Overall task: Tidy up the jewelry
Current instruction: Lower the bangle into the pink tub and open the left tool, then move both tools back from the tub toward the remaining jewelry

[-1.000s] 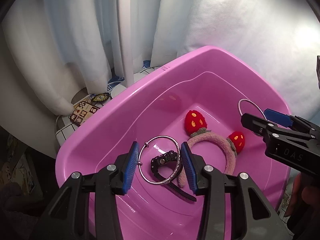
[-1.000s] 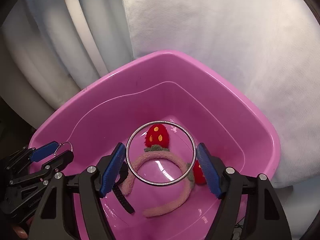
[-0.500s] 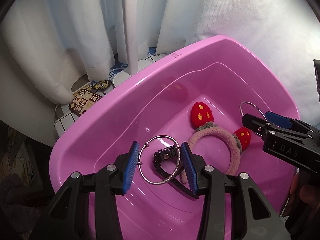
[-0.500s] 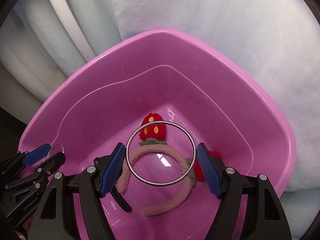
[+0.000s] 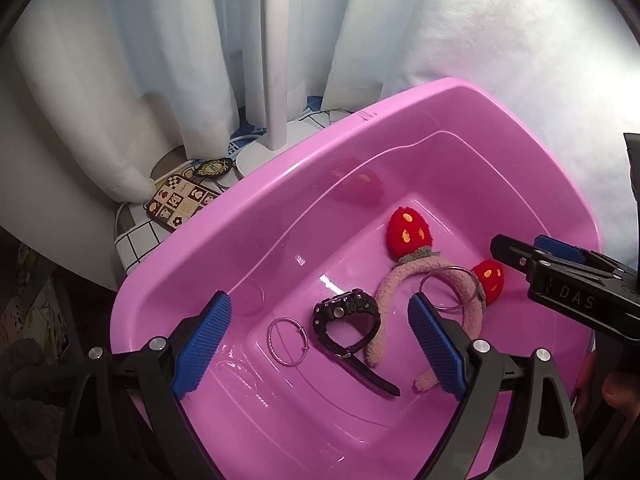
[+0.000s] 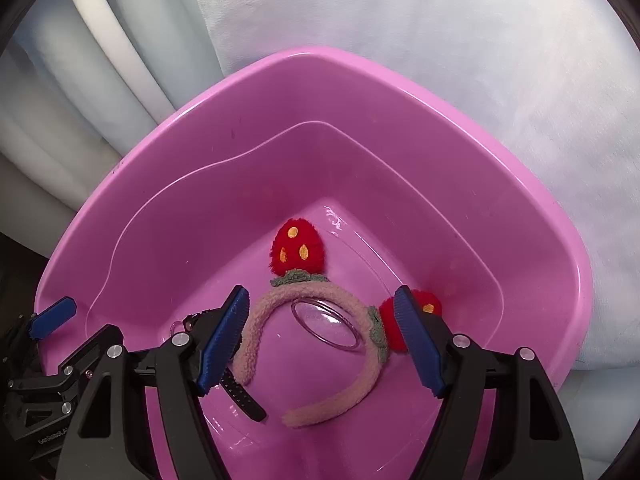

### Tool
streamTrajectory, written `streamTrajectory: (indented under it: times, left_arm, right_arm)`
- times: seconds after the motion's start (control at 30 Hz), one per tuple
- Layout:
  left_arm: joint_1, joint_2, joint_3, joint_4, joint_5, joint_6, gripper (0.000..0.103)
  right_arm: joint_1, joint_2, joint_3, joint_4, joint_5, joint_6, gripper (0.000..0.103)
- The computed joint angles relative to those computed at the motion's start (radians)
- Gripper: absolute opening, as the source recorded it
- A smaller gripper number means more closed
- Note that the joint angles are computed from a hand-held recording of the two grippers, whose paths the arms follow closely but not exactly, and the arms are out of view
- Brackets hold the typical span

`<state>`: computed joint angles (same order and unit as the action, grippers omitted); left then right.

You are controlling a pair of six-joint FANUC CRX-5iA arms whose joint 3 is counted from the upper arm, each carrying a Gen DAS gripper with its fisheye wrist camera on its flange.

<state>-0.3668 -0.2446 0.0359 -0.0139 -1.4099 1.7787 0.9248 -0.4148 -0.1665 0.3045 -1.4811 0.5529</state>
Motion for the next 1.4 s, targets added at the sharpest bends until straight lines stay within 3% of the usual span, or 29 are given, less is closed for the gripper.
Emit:
streamTrajectory:
  times: [1.03,1.2,1.4]
  left_arm:
    - [0.006,-0.049,-0.007,-0.023,-0.003,0.004,0.091]
    - [0.023,-0.082,-0.023,-0.008,0.011,-0.016,0.092]
    - [0.037,-0.15,-0.05,-0.01,0.049,-0.045,0.094]
  right_arm:
    - [0.085,-0.033,-0.02,0.074,-0.015,-0.076,0.072]
    - [0.162,-0.039,-0.015,0.147,-0.041,-0.129,0.072]
    - [0.355,-0.102,-0.054,0.322,-0.078,-0.296,0.072]
